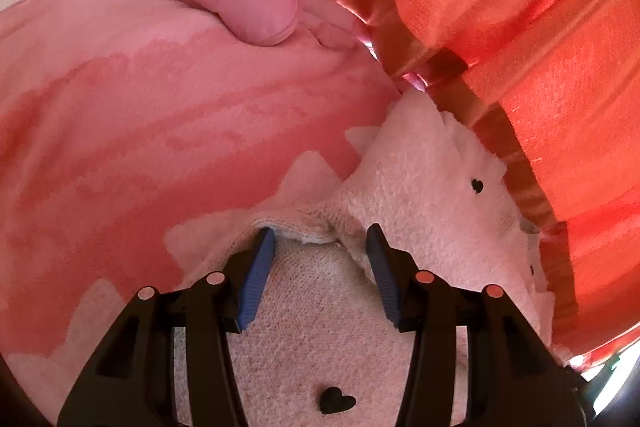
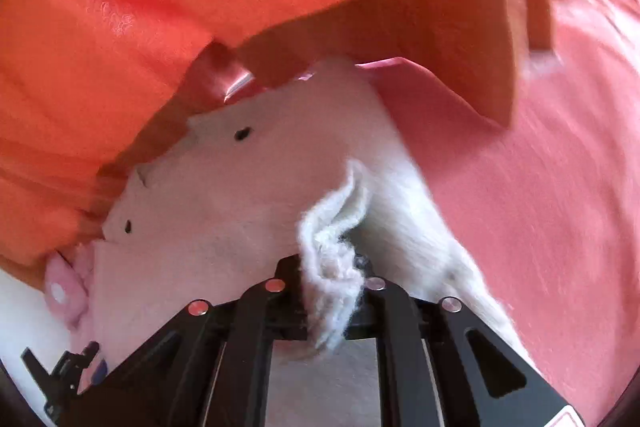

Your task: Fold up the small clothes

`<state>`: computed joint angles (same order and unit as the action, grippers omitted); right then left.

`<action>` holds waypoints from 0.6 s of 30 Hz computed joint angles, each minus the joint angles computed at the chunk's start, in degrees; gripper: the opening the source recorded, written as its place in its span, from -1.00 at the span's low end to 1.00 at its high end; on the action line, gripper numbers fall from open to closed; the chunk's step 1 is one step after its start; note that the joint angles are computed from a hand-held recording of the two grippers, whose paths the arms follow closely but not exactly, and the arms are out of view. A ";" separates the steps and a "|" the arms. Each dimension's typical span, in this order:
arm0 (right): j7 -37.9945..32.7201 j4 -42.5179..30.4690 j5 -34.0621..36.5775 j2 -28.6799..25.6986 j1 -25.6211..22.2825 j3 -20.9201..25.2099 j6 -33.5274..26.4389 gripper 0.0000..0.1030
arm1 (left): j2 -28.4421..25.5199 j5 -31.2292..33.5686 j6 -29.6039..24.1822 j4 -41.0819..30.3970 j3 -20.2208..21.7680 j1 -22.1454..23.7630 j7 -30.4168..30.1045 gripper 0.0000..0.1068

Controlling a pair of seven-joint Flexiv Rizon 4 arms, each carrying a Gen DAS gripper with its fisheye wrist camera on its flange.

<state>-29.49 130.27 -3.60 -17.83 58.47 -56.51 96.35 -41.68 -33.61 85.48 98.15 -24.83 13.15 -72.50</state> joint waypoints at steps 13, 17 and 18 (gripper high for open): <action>-16.74 -1.51 10.76 -1.06 -8.42 7.25 -3.65 -0.85 | -0.20 2.64 1.25 -0.39 2.45 -2.02 -0.62 -0.10; -18.57 1.98 10.23 0.17 -9.01 8.37 6.03 -0.85 | -0.34 3.61 1.23 -0.73 3.08 -2.46 -1.23 -0.10; -18.38 0.42 10.81 -1.33 -11.84 10.74 1.86 -0.80 | -0.33 3.81 1.28 -0.70 3.11 -2.46 -1.29 -0.10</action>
